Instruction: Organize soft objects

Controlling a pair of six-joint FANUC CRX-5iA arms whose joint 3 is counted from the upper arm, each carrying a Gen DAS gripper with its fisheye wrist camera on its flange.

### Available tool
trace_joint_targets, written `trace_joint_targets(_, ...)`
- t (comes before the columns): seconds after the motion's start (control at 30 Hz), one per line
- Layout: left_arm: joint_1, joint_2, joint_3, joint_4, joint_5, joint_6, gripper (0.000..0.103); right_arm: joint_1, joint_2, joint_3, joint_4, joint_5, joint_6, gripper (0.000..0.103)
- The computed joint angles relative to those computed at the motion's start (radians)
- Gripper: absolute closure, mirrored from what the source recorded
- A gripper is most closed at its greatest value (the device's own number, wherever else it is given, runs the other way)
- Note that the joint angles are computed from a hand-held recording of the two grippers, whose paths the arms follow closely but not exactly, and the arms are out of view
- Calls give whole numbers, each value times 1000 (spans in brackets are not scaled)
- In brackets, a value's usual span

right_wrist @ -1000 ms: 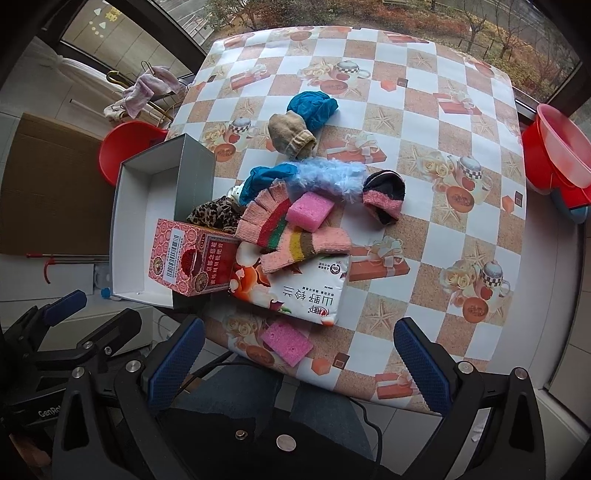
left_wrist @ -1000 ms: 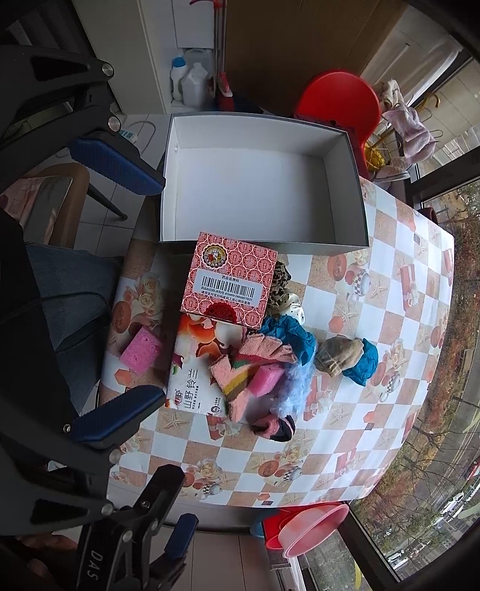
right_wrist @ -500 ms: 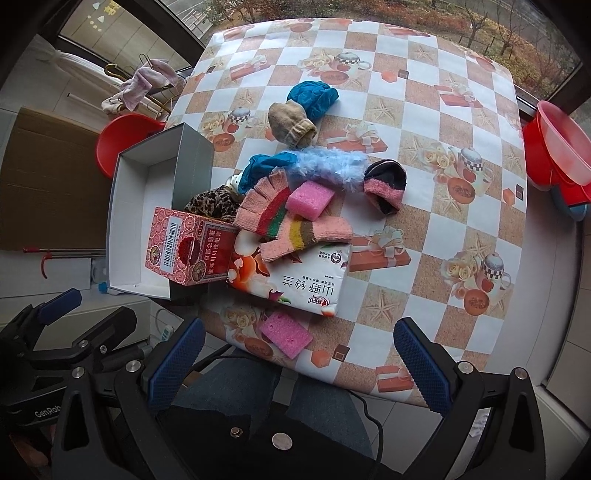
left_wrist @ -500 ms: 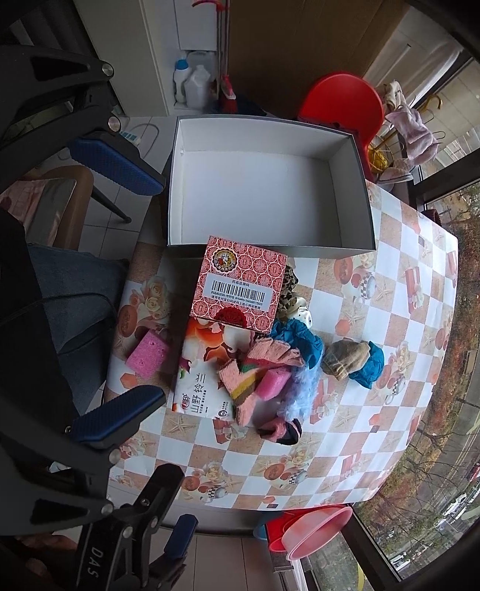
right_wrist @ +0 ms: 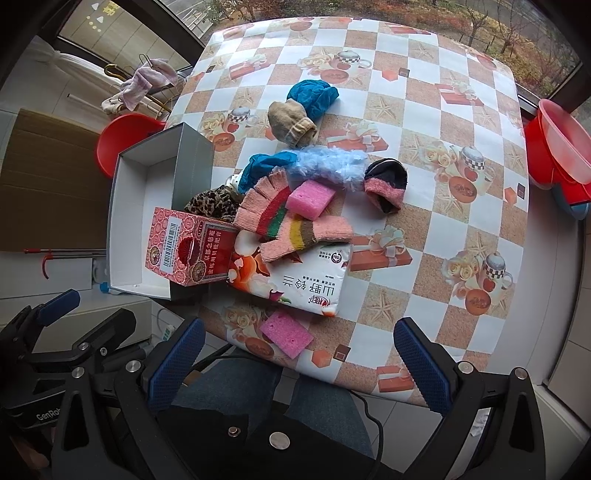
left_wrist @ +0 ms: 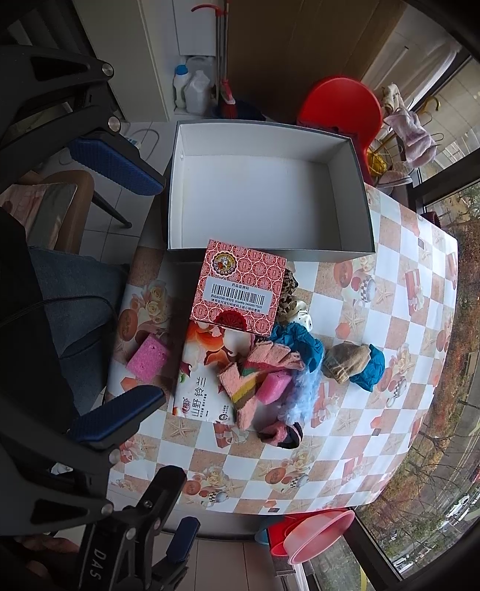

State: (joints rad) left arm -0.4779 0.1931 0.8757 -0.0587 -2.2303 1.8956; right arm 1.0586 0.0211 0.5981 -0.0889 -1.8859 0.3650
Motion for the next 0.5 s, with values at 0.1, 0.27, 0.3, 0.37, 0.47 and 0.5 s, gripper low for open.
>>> trace_joint_targets(0.1, 0, -1, -1, 0, 1, 1, 0, -1, 1, 1, 1, -1, 2, 0)
trace_joint_targets(0.27, 4, 4, 9, -4, -4, -5, 0, -2, 9, 9, 7, -3, 9, 0)
trace_joint_targets(0.3, 3, 4, 10, -4, -5, -5, 0, 0, 8, 8, 9, -2, 9, 0)
trace_joint_targets(0.37, 3, 4, 10, -4, -5, -5, 0, -2, 12, 12, 9, -5, 11, 0)
trace_joint_targets(0.47, 2, 5, 11, -6, -5, -6, 0, 1, 21, 26, 20, -14, 19, 0)
trace_joint_targets(0.5, 5, 4, 10, -5, -6, -8, 0, 3, 24, 28, 24, -15, 20, 0)
